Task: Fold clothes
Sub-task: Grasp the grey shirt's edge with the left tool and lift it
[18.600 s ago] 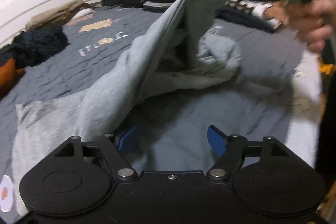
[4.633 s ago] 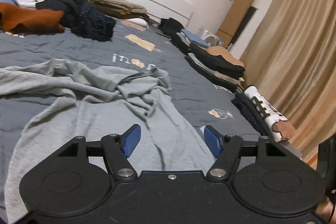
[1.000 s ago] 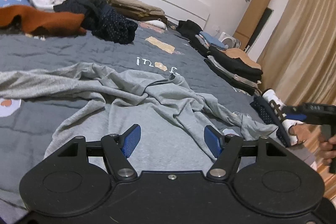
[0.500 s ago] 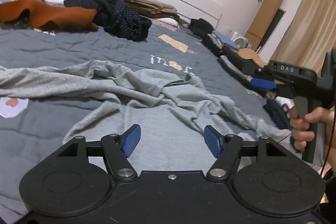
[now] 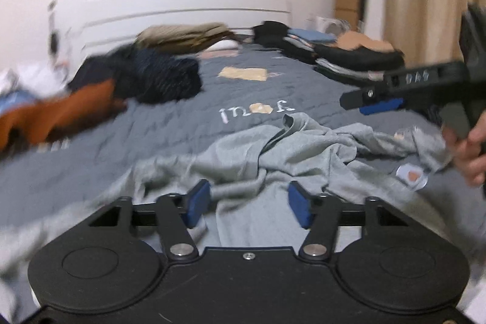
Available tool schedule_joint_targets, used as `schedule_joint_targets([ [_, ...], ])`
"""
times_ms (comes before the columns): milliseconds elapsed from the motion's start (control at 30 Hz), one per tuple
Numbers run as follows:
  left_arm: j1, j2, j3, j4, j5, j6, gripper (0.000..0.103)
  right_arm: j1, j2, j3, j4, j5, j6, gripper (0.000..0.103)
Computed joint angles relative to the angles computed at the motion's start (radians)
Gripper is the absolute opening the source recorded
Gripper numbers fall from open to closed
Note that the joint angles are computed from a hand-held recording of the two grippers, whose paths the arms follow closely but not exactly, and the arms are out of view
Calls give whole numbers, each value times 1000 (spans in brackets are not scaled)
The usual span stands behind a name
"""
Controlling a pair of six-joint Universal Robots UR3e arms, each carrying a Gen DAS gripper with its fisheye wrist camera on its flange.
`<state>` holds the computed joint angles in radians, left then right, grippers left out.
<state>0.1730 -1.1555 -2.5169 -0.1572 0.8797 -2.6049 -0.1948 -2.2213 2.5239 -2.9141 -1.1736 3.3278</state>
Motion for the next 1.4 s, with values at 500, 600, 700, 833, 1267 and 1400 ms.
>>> schedule_joint_targets([
  [500,-246,-644,507,8,229,427,42,-77,73,42,-59,74,-3,58],
  [600,-272,-714,552,23,260,491,42,-81,73,46,-54,63,-3,58],
  [700,-272,-770,618,-4,251,505,4,-99,66,50,-43,68,4,58],
  [833,-231,-822,743,-53,184,426,4,-129,30,61,-24,85,8,58],
  [1267,-237,-1207,1500,-166,370,-23,4,-174,12,77,3,118,-2,59],
  [1400,-289,-1406,1850,-317,540,-100,6,-173,21,80,-15,108,4,59],
])
